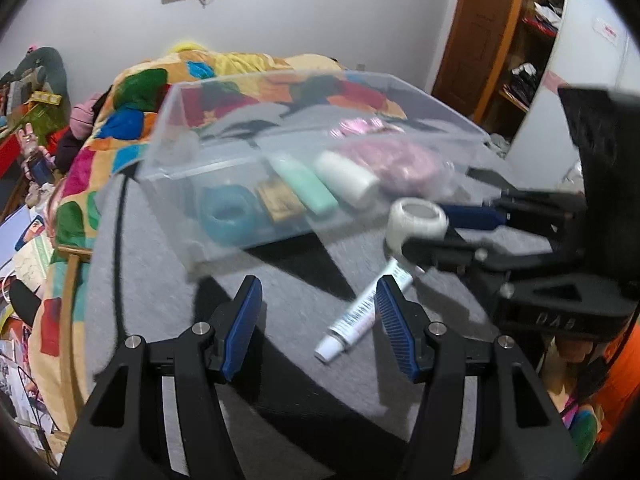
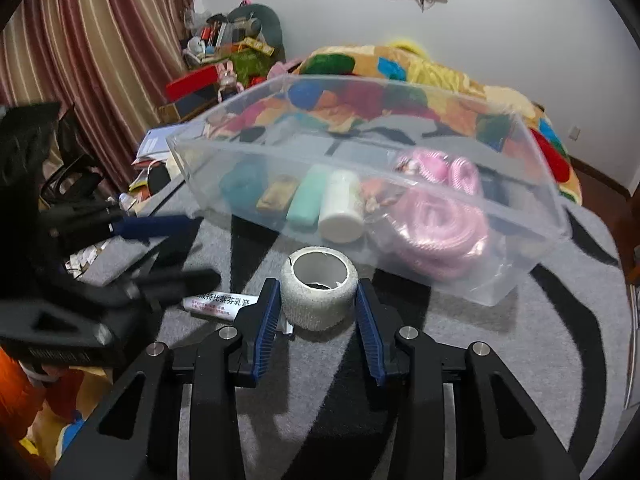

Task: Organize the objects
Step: 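Grasp the ointment tube with the left gripper while the right grasps the white tape roll, then lower the ointment tube and white tape roll into the box, release both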

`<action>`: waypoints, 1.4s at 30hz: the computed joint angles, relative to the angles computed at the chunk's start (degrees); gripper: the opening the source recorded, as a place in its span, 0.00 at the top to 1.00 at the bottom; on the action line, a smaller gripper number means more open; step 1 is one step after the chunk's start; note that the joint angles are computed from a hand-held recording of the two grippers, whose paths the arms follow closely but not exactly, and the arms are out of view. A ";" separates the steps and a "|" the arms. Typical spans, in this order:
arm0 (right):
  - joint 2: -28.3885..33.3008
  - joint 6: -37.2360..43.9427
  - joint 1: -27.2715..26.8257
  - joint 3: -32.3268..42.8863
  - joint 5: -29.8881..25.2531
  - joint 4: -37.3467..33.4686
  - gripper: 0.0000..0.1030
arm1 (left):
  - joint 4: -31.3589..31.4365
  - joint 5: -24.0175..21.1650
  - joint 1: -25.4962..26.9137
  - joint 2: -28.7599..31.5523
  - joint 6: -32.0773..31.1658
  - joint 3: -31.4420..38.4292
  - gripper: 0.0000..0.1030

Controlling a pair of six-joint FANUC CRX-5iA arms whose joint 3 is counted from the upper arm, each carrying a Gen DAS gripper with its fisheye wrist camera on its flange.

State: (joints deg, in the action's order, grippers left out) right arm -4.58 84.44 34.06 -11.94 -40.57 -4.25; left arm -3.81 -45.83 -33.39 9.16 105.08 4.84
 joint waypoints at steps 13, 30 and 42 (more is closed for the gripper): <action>-5.09 -2.49 -0.62 -3.97 0.78 1.09 0.66 | -3.72 0.48 -3.48 1.26 0.38 0.92 0.85; -8.64 -6.77 -0.14 -4.54 5.42 4.97 0.66 | -6.51 5.69 -2.13 -4.47 5.72 -0.85 0.85; -3.81 -16.58 -0.92 -2.03 8.23 15.21 0.66 | -8.23 5.17 0.22 -1.21 8.21 5.59 0.85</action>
